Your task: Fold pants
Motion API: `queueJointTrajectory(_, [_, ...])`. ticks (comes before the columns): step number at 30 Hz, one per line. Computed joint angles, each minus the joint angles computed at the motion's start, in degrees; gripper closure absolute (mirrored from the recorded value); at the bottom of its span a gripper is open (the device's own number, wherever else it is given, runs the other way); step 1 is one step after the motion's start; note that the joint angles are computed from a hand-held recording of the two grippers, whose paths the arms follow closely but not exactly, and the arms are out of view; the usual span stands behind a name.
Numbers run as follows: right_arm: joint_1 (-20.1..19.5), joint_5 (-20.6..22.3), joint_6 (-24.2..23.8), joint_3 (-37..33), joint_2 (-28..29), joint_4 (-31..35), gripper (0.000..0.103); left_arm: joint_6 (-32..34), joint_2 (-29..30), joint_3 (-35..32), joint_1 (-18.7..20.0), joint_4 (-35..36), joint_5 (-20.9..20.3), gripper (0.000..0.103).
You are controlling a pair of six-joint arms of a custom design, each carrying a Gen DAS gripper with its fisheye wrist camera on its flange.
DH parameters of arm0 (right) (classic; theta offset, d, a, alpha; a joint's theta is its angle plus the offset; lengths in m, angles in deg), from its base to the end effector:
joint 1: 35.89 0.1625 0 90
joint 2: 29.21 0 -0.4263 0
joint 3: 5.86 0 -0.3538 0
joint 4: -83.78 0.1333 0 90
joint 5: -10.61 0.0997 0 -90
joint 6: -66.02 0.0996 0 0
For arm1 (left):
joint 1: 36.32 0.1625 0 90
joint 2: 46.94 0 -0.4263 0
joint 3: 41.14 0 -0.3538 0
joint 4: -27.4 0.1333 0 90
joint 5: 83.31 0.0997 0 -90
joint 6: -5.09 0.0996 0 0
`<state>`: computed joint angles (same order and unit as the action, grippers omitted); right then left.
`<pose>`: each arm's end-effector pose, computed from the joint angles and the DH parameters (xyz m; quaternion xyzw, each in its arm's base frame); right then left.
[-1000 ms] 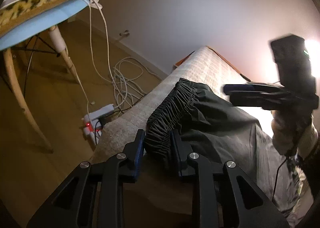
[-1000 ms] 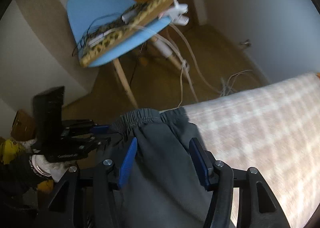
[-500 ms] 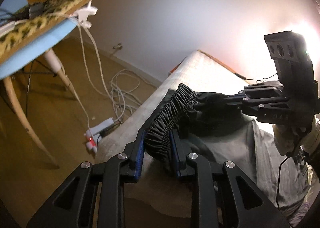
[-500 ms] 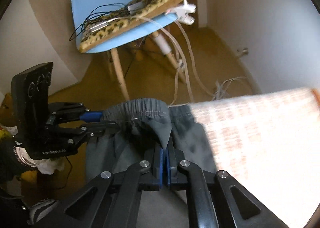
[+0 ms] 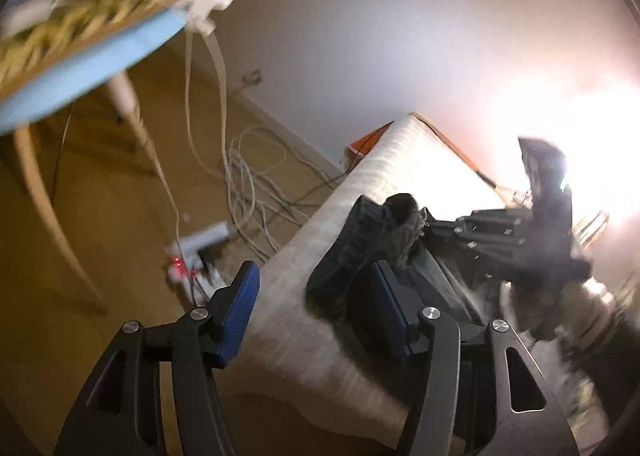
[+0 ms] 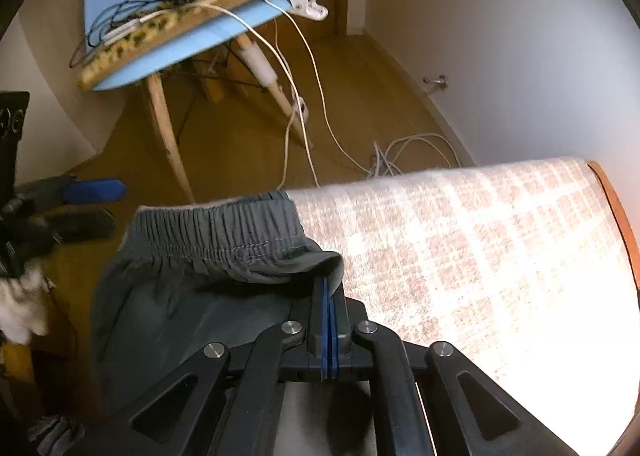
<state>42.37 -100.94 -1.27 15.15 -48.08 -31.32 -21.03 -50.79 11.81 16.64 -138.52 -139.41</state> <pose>-0.0854 -0.8860 0.2408 0.4157 -0.8691 0.0343 0.2657 -0.3211 -0.7390 -0.1051 0.0212 0.9327 -0.3375 0.1254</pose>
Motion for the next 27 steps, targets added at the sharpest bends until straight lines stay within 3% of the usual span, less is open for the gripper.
queueJointTrajectory(4, [-0.3, 2.0, 2.6, -1.5, -0.1, 3.9, 0.102, -3.7, -1.0, 2.2, 1.0, -1.6, -6.0, 0.046])
queueJointTrajectory(6, [-0.2, 2.3, 2.4, 1.0, -1.8, 2.2, 0.093, -4.1, -0.2, 0.9, 1.1, -1.1, -8.3, 0.046])
queueJointTrajectory(8, [-0.1, 2.8, 2.0, 4.3, -3.8, 0.0, 0.072, -4.5, 0.8, -0.7, 1.3, -0.7, -10.4, 0.046])
queueJointTrajectory(11, [-0.1, 3.7, 1.4, 9.5, -7.4, -3.3, 0.071, -5.5, 2.4, -2.9, 1.3, -0.1, -12.6, 0.046])
queueJointTrajectory(19, [-1.1, 7.4, 4.9, 16.6, -13.9, 2.3, 0.071, -6.0, 6.5, -11.2, 0.0, 6.7, -6.7, 0.039])
queueJointTrajectory(23, [-1.7, 5.7, 4.8, 19.0, -14.4, 1.1, 0.071, -8.5, 6.1, -9.9, -0.2, 5.5, -5.0, 0.039])
queueJointTrajectory(27, [-2.8, 4.9, 7.3, 16.4, -12.9, 4.4, 0.071, -10.8, 5.8, -7.7, -0.8, 2.3, -1.2, 0.039])
